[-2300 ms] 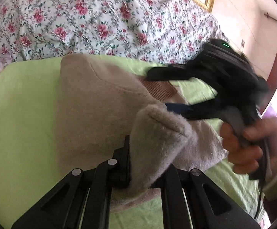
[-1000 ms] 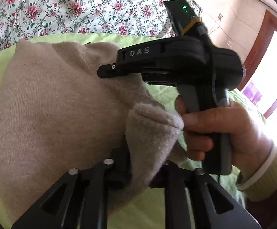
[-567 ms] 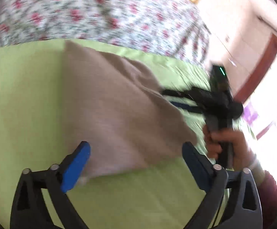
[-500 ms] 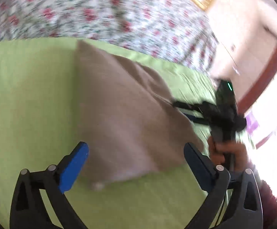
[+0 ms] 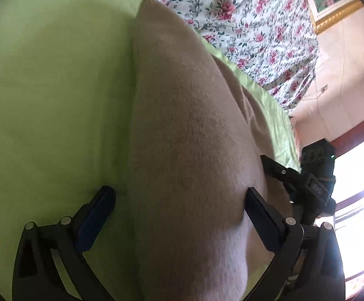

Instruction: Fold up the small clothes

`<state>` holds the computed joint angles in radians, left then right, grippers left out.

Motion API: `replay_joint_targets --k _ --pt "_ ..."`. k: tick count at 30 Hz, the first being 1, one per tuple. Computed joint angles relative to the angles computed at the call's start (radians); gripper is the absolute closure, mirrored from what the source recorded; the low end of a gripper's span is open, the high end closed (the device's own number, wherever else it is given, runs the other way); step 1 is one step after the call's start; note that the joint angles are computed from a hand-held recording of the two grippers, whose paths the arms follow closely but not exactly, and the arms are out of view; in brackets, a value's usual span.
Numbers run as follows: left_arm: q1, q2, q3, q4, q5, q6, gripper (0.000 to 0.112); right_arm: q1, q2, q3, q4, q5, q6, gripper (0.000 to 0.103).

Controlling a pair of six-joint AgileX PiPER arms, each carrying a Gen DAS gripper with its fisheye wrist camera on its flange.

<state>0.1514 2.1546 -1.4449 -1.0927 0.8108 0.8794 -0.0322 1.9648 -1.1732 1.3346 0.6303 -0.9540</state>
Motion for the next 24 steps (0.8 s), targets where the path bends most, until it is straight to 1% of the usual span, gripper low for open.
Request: replay_joint_targets --k 1,2,3,4,5,6,7,8,10,12,14,16,18,21,23,24 --pt "-0.008 -0.001 -0.001 0.002 -0.019 0.012 0.015 0.005 0.006 -0.010 -0.007 -0.002 0.007 0.026" --pt "-0.015 -0.001 -0.006 0.000 -0.021 0.026 0.035 0.014 0.013 -0.022 -0.022 -0.005 0.016 0.027" --pt "-0.019 0.006 -0.019 0.011 -0.005 0.020 0.040 0.023 0.018 -0.032 -0.037 -0.005 0.025 0.030" --pt "-0.025 -0.003 -0.012 0.021 -0.021 0.013 0.041 0.028 0.030 -0.051 -0.058 0.013 0.044 0.049" --pt "-0.025 -0.022 0.014 0.006 -0.037 0.040 0.047 0.038 0.039 -0.067 -0.080 0.024 0.079 0.058" --pt "-0.023 -0.041 0.038 -0.013 -0.045 0.068 0.053 0.052 0.028 -0.063 -0.096 -0.001 0.097 0.060" --pt "-0.016 -0.066 0.069 -0.028 -0.047 0.094 0.055 0.068 0.010 -0.057 -0.114 -0.025 0.110 0.065" --pt "-0.005 -0.091 0.095 -0.037 -0.040 0.112 0.059 0.085 -0.016 -0.044 -0.131 -0.048 0.127 0.068" --pt "0.032 -0.160 0.167 -0.064 -0.019 0.154 0.061 0.110 -0.066 -0.008 -0.096 -0.055 0.100 0.069" --pt "0.093 -0.261 0.279 -0.100 -0.003 0.238 0.061 0.144 -0.095 0.013 -0.071 -0.060 0.079 0.070" --pt "0.168 -0.357 0.376 -0.106 0.029 0.305 0.061 0.196 -0.124 0.044 -0.016 -0.065 0.038 0.070" --pt "0.260 -0.459 0.475 -0.100 0.061 0.369 0.061 0.251 -0.143 0.073 0.061 -0.070 -0.022 0.070" --pt "0.385 -0.550 0.574 -0.083 0.108 0.445 0.061 0.324 -0.150 0.093 0.151 -0.090 -0.094 0.070" --pt "0.541 -0.614 0.646 -0.047 0.161 0.526 0.061 0.441 -0.128 0.088 0.269 -0.128 -0.181 0.070" --pt "0.629 -0.611 0.661 -0.027 0.198 0.565 0.061 0.494 -0.100 0.070 0.302 -0.137 -0.204 0.070" --pt "0.679 -0.595 0.673 -0.019 0.217 0.593 0.061 0.518 -0.075 0.046 0.294 -0.142 -0.191 0.070"
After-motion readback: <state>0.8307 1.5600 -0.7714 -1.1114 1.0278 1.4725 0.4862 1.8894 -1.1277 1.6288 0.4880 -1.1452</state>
